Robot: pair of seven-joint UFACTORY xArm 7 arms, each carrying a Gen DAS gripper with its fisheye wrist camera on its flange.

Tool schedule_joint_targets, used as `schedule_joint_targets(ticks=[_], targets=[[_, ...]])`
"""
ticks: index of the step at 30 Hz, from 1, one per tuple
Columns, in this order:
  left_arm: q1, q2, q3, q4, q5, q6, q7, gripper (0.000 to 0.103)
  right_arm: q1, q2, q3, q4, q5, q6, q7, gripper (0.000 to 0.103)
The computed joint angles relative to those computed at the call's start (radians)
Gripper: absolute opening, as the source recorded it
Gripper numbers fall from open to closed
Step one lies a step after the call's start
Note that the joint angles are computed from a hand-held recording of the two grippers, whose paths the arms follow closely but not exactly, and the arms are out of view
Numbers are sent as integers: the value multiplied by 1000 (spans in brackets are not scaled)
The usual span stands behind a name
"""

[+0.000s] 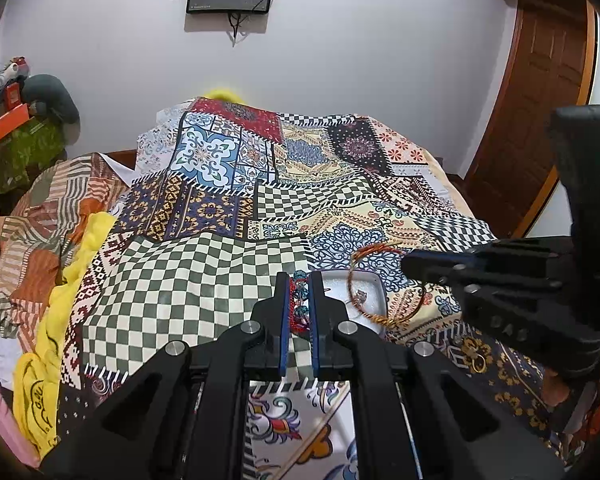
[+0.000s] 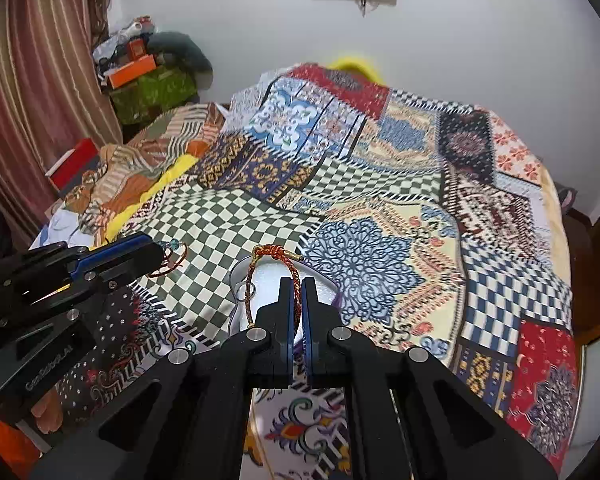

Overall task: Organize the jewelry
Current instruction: 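Carry both bracelets over the heart tin and lower them inside, then open both grippers to release the bracelets into the tin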

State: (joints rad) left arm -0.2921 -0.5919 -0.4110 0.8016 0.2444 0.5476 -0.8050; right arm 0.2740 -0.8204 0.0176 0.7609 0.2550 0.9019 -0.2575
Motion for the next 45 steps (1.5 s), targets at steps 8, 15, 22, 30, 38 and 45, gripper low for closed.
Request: schedule_joint_targets(ticks=[8, 15, 22, 30, 38, 45], targets=[[-3, 92, 24, 17, -6, -43, 12, 7, -4, 127, -3, 50, 3, 46, -5, 3], [-36, 161, 56, 26, -33, -69, 37, 7, -21, 188, -10, 83, 14, 83, -19, 3], [-58, 212, 54, 51, -23, -66, 49, 7, -22, 203, -9, 103, 26, 126, -59, 3], [-76, 254, 58, 81, 1, -62, 51, 7, -42, 200, -5, 116, 30, 140, -61, 13], [-86, 268, 57, 96, 24, -43, 44, 7, -52, 166, -8, 103, 18, 121, -65, 16], [-92, 258, 42, 111, 58, 5, 23, 7, -58, 119, -5, 77, -8, 108, -60, 17]])
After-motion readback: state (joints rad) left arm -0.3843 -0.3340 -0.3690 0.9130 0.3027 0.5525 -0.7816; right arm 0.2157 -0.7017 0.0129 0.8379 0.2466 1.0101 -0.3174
